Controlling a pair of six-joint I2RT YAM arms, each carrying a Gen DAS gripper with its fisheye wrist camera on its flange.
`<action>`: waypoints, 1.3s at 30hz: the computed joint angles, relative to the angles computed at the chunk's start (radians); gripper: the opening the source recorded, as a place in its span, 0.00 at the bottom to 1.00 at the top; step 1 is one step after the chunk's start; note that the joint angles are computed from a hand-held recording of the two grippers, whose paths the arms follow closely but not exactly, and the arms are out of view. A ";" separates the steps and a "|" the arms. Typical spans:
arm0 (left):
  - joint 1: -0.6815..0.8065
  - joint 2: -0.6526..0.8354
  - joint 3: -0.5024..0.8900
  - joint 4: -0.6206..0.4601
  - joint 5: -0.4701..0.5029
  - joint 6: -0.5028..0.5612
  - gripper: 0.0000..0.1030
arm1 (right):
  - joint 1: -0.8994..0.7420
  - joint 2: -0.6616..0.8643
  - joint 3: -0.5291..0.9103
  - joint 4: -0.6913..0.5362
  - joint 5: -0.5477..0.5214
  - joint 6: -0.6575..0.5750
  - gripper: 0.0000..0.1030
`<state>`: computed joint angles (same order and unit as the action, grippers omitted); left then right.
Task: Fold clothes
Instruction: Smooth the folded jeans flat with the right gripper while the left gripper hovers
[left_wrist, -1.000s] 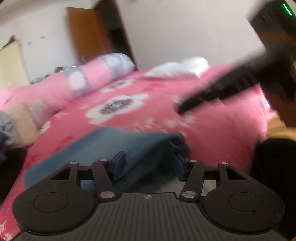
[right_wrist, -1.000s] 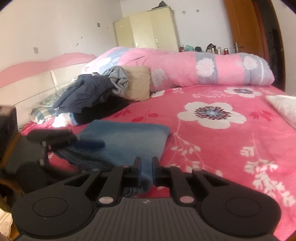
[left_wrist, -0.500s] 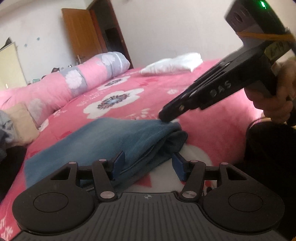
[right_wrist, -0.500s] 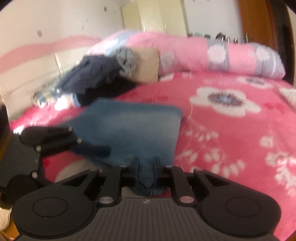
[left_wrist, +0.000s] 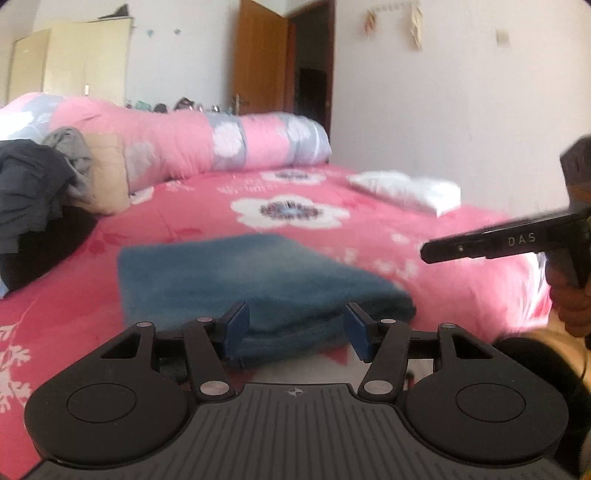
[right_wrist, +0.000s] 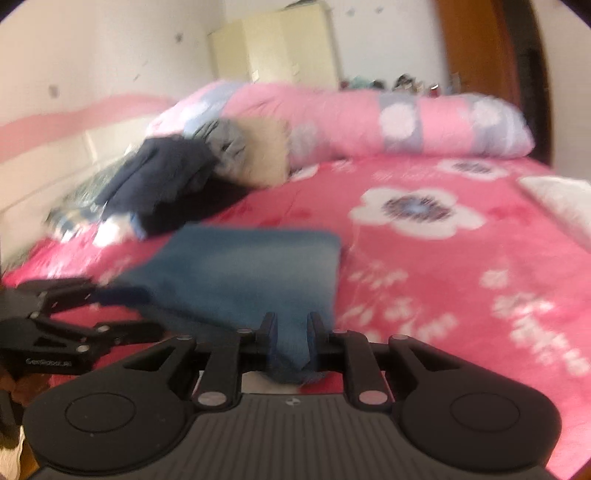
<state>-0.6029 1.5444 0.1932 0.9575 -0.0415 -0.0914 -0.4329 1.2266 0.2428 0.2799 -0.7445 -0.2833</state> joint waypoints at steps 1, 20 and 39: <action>0.018 -0.014 -0.002 0.008 0.019 -0.017 0.55 | -0.005 0.000 0.021 -0.014 -0.010 0.033 0.17; -0.107 -0.028 0.173 -0.295 -0.336 -0.035 0.61 | 0.202 0.208 0.275 -0.170 0.062 0.155 0.17; -0.077 0.143 0.507 -0.779 -0.428 -0.291 0.72 | 0.358 0.637 0.642 -0.160 0.271 0.280 0.18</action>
<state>-0.6803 1.6870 0.7002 0.1783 -0.4692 -0.3820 -0.0748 1.8636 0.8849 0.1197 -0.4734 -0.0034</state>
